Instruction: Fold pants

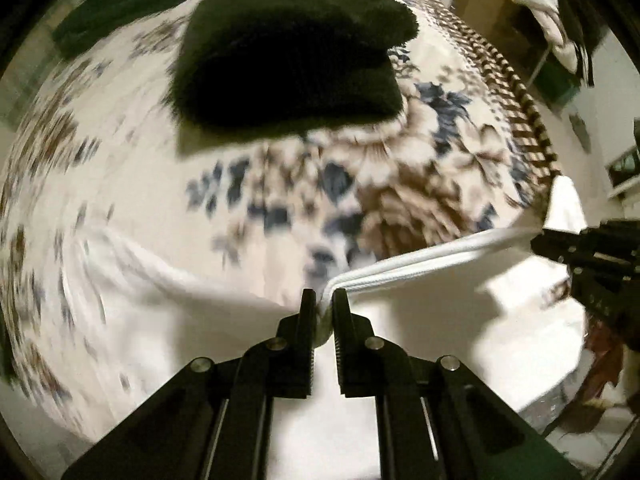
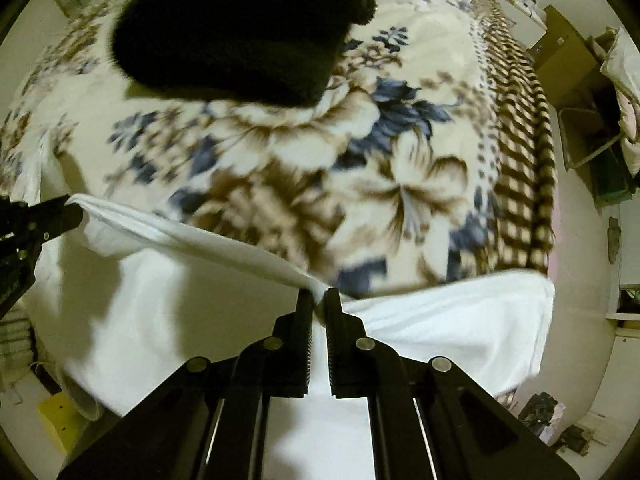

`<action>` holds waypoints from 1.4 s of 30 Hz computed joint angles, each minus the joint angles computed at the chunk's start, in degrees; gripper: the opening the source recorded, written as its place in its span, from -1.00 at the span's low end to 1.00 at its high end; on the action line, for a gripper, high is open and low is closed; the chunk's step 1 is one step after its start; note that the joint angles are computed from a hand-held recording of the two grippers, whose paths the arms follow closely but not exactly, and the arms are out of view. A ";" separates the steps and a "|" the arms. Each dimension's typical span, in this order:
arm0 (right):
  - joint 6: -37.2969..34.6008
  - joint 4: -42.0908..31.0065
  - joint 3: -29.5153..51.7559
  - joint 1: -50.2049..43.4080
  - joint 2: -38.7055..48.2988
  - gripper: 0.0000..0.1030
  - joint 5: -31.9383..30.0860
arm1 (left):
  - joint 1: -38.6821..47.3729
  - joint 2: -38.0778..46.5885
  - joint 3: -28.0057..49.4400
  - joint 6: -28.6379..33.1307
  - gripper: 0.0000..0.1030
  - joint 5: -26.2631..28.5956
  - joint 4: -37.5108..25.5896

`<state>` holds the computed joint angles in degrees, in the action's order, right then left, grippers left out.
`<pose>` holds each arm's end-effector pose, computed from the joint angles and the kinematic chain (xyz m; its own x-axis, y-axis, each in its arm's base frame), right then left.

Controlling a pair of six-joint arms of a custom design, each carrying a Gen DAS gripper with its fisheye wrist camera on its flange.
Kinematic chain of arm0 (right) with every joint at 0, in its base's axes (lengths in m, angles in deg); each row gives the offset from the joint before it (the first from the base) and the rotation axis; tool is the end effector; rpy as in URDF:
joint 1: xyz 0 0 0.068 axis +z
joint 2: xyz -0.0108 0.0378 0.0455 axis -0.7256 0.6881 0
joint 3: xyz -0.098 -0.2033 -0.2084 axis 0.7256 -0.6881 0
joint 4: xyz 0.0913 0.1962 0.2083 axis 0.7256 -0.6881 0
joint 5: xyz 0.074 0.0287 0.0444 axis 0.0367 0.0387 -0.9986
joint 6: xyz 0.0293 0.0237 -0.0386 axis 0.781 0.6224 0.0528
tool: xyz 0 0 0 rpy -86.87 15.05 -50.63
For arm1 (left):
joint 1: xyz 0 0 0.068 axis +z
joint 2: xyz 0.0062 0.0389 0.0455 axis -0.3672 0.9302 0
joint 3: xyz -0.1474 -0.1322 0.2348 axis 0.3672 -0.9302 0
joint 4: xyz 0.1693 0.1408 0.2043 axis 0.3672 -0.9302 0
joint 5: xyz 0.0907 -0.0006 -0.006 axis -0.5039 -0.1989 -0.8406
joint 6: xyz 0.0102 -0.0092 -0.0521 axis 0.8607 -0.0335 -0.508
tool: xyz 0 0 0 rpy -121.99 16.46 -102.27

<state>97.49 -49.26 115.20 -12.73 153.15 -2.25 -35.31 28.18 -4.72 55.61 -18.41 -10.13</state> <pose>0.3500 0.2298 0.3257 -0.9712 -0.1987 -0.1317 -0.1932 0.9797 -0.0531 0.2724 -0.0679 0.3599 -0.9518 0.1871 -0.2430 0.2033 0.9782 -0.0431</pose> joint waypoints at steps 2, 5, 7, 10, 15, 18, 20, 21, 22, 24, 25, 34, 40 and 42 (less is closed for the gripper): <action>4.53 -1.05 -4.29 4.77 -5.43 -0.87 0.37 | -1.57 -6.63 -5.40 -4.24 -0.88 -0.21 -1.87; 10.01 -1.89 -11.27 10.71 -12.17 -0.87 0.53 | -4.24 -13.48 -11.79 -10.16 -0.88 -0.51 -4.55; 14.69 -2.14 -15.83 15.22 -15.91 -0.87 -0.46 | -6.33 -18.02 -16.74 -13.99 -0.88 -0.94 -6.09; 21.13 -1.41 -22.98 22.24 -20.02 -0.87 -2.45 | -8.89 -22.64 -23.62 -18.67 -0.88 -0.63 -6.88; 25.28 2.57 -32.17 29.56 -20.95 -0.87 -4.72 | -10.67 -27.02 -33.95 -22.22 -0.84 1.54 -5.20; 26.26 5.85 -36.28 30.61 -20.36 -0.86 -6.46 | -11.90 -27.89 -37.57 -24.54 -0.76 1.43 -3.83; 27.10 7.78 -38.76 30.37 -20.32 -0.73 -8.18 | -12.68 -28.67 -37.90 -27.11 -0.67 1.18 -3.91; 26.97 8.07 -39.49 29.83 -20.20 -0.37 -9.74 | -13.47 -29.41 -37.35 -28.29 -0.51 0.63 -4.31; 27.56 8.63 -40.56 29.26 -20.86 0.28 -11.74 | -14.41 -29.48 -36.64 -29.14 -0.30 0.27 -4.76; 30.49 9.09 -42.19 28.68 -23.99 0.78 -13.18 | -15.68 -29.05 -34.12 -30.68 -0.04 -0.50 -6.47; 31.89 8.69 -42.55 28.52 -25.71 0.78 -13.38 | -16.70 -28.96 -32.59 -31.95 0.02 -1.31 -7.19; 42.09 -2.18 -44.87 9.13 -43.53 0.78 -4.03 | -21.60 -13.46 -23.51 -32.35 0.61 -11.27 5.57; 29.84 5.69 -47.39 -11.50 -39.15 0.78 1.22 | -22.13 0.39 -20.35 -29.03 0.61 -9.20 14.93; 28.45 7.30 -47.55 -13.06 -37.14 0.78 2.24 | -22.31 1.79 -19.72 -28.55 0.61 -9.65 15.37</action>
<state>125.94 -41.96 67.65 -25.78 116.02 -0.01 -57.62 29.97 -24.44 27.05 -28.06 5.24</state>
